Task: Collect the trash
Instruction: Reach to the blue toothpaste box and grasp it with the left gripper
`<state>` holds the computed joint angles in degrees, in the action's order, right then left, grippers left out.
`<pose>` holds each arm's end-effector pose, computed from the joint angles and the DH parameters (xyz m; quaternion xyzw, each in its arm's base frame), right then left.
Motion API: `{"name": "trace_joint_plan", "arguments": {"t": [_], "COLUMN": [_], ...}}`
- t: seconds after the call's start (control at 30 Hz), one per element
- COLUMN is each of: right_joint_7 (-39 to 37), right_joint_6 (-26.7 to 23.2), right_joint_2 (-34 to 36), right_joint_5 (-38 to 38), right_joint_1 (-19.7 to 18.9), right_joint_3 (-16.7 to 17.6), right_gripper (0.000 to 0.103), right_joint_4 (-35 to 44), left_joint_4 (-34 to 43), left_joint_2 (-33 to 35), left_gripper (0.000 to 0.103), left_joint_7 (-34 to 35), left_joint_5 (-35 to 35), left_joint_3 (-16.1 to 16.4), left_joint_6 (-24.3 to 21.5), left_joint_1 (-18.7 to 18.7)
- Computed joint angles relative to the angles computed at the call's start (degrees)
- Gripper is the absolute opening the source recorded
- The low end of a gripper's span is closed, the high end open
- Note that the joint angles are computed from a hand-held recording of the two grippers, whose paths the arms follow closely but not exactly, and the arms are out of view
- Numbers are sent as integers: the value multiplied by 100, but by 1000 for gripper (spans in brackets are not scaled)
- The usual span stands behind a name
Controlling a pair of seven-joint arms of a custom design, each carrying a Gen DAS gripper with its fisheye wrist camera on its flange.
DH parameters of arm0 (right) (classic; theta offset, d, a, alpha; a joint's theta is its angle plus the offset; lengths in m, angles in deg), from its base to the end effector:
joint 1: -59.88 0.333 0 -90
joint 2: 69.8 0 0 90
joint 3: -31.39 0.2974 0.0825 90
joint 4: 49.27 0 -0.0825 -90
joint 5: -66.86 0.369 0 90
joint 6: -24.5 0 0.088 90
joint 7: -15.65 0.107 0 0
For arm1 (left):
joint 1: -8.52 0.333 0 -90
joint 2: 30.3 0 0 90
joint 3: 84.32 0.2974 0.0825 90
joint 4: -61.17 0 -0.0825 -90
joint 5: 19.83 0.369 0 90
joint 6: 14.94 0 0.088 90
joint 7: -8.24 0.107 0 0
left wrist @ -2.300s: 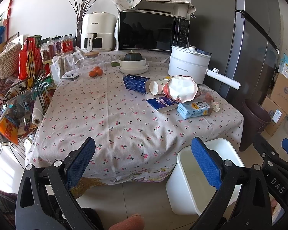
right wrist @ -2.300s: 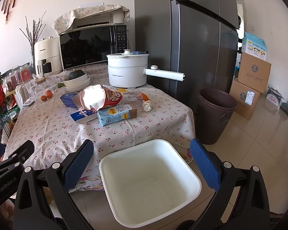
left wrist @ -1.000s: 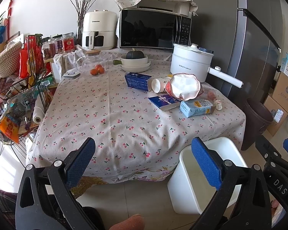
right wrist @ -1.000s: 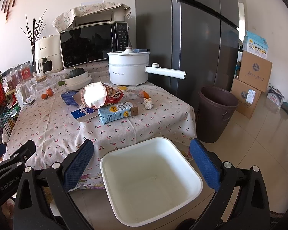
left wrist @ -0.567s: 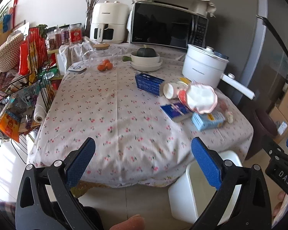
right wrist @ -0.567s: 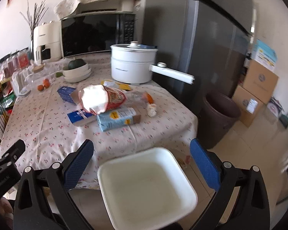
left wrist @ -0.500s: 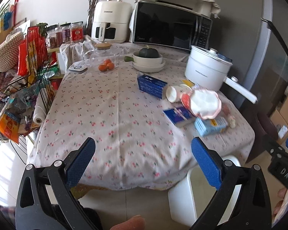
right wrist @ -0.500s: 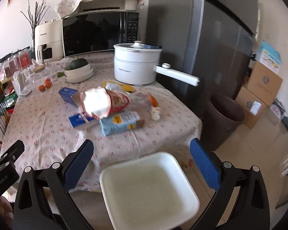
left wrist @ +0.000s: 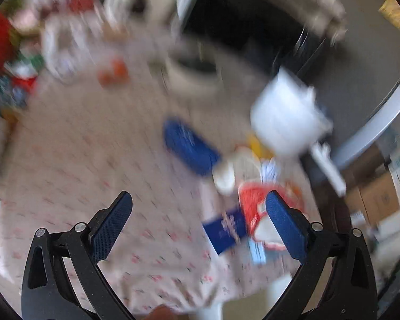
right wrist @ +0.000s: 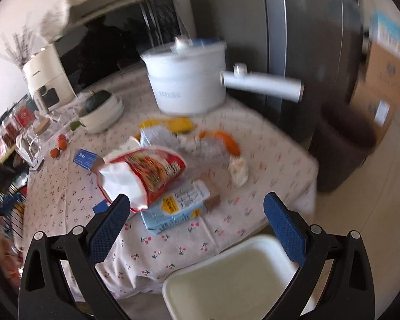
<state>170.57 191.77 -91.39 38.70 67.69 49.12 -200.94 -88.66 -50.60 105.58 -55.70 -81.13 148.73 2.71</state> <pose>0.3795 0.2147 0.4168 -0.5868 0.7354 -0.1781 0.2885 0.4388 0.0120 0.4213 -0.7819 0.5296 -0.3186 0.0822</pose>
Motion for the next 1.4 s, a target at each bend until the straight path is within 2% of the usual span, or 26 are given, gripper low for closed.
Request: {"name": "trace_joint_plan", "arguments": {"t": [0.03,0.1,0.2,0.3,0.33,0.4,0.47,0.53,0.6,0.67,0.73,0.8,0.83,0.87,1.0,1.13,1.17,1.2,1.27,1.33,1.4], "right_joint_7": [-76,-19,-27,-61,-77,-160,-226,-225,-308,-483,-725,-1339,-1697,-1853,-2082,-2117,-2198,-2297,-2424,-2451,-2336], "right_joint_6": [75,105,76,2,9,52,103,149,233,307,391,481,488,516,519,421,373,362,313,270,228], "right_joint_2": [106,209,335,436,476,557,623,663,720,776,819,879,912,933,1004,1148,1211,1277,1380,1479,1558], "right_joint_5": [137,144,202,150,158,301,403,387,461,636,900,1596,2022,2222,2475,2520,2628,2764,2917,2907,2798], "right_joint_1": [63,-28,-65,-122,-123,-44,1,-15,44,167,337,791,1045,1102,1039,1014,1088,1171,1260,1275,1245], "right_joint_3": [-153,-156,-256,-331,-379,-517,-585,-568,-614,-692,-811,-1168,-1362,-1382,-1179,-1022,-1045,-1075,-1081,-1039,-990], "right_gripper": [98,98,98,98,98,98,98,98,98,98,98,98,98,98,98,98,98,98,98,98,98], "right_joint_4": [-3,8,25,80,93,117,166,206,247,279,275,261,275,282,394,611,692,761,881,993,1077], "left_joint_4": [156,472,997,1446,1625,1961,2248,2440,2499,2397,2236,2073,1965,1876,1373,678,508,371,92,-116,-256], "left_joint_2": [249,754,1394,1894,2098,2421,2695,2860,2932,2882,2769,2606,2464,2371,1747,889,664,510,134,-163,-337], "left_gripper": [96,96,96,96,96,95,93,71,58,53,43,39,37,37,37,37,37,38,38,38,38], "left_joint_7": [-229,-614,-1425,-2402,-2945,-3391,-3162,-2776,-2226,-1636,-1037,-973,-649,-409,435,1259,1387,1157,1336,1585,1573], "left_joint_5": [40,102,651,1576,2166,2597,2119,1560,973,368,-69,22,-285,-542,-1281,-1825,-1901,-1737,-1919,-2174,-2080], "left_joint_3": [-67,-196,-454,-646,-669,-646,-752,-878,-1012,-1117,-1168,-1088,-1099,-1084,-882,-545,-457,-470,-233,39,113], "left_joint_6": [16,158,194,233,162,-125,-364,-597,-766,-684,-500,-472,-509,-496,-388,-236,-232,-155,-217,-319,-389], "left_joint_1": [69,188,523,776,849,919,1048,1197,1347,1436,1446,1356,1375,1349,1157,788,690,674,460,249,236]}}
